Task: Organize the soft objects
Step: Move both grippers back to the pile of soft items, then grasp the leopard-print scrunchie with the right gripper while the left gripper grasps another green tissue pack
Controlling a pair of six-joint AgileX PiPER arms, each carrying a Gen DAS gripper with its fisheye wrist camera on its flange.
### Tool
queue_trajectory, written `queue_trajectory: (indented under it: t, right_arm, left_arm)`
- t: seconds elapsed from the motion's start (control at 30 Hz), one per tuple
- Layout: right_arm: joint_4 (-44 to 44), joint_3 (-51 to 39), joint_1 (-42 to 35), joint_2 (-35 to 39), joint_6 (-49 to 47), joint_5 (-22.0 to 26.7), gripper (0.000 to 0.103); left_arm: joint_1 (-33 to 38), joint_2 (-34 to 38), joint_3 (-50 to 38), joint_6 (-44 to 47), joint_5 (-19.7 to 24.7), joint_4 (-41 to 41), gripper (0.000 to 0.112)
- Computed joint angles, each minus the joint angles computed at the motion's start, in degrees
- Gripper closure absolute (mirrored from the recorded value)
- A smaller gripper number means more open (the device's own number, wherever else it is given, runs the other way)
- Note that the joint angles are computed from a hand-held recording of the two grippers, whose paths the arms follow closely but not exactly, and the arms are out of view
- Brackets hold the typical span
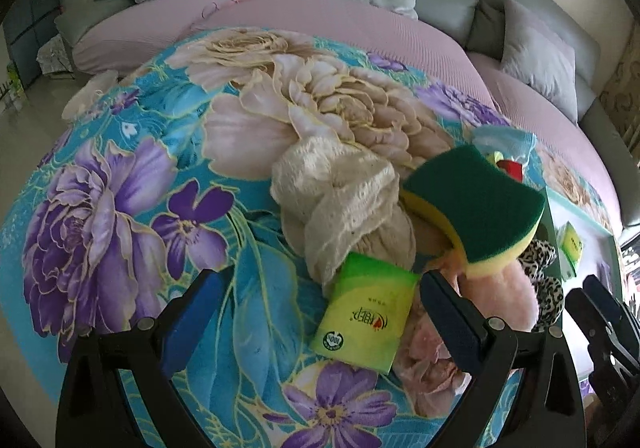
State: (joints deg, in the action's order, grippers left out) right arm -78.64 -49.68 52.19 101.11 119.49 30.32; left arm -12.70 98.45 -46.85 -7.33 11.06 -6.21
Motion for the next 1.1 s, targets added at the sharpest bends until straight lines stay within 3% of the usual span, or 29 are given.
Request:
queue_trajectory:
  t: [0.07, 0.2, 0.27, 0.33, 0.47, 0.63, 0.8, 1.07, 1.1]
  right_arm:
    - [0.9, -0.6, -0.2, 0.6, -0.9, -0.6, 0.059]
    - [2.7, -1.8, -0.8, 2.1, -2.9, -2.1, 0.059]
    - [4.0, -2.6, -0.9, 2.8, -4.6, -2.5, 0.068]
    - [5.5, -3.2, -0.9, 3.5, -6.1, -2.3, 0.069]
    - [8.5, -4.2, -1.3, 4.8, -9.1, -2.5, 0.079]
    - [11.2, -5.2, -1.4, 5.8, -12.1, -2.2, 0.08]
    - [12.3, -5.7, -1.5, 6.2, -13.4, -2.0, 0.08]
    - [13.1, -5.4, -2.3, 6.4, -13.4, -2.6, 0.08]
    - [13.3, -5.5, -2.3, 6.4, -13.7, -2.5, 0.08]
  left_arm:
    - [-0.3, 0.5, -0.4, 0.7, 0.8, -0.1, 0.013]
    - [-1.2, 1.2, -0.8, 4.9, 1.5, -3.2, 0.013]
    - [-1.5, 1.8, -1.3, 4.5, 1.8, -2.3, 0.014]
    - [-1.5, 2.2, -1.5, 4.9, 2.1, -2.4, 0.018]
    - [-0.5, 2.5, -1.7, 10.3, 2.9, -7.9, 0.022]
    - [-1.3, 3.5, -2.5, 10.2, 3.5, -6.8, 0.022]
    - [-2.1, 4.8, -3.1, -2.1, 3.9, 5.0, 0.022]
    - [-1.7, 4.5, -2.9, -4.8, 3.8, 7.5, 0.022]
    - [-1.9, 4.6, -3.0, -4.2, 4.0, 7.2, 0.027]
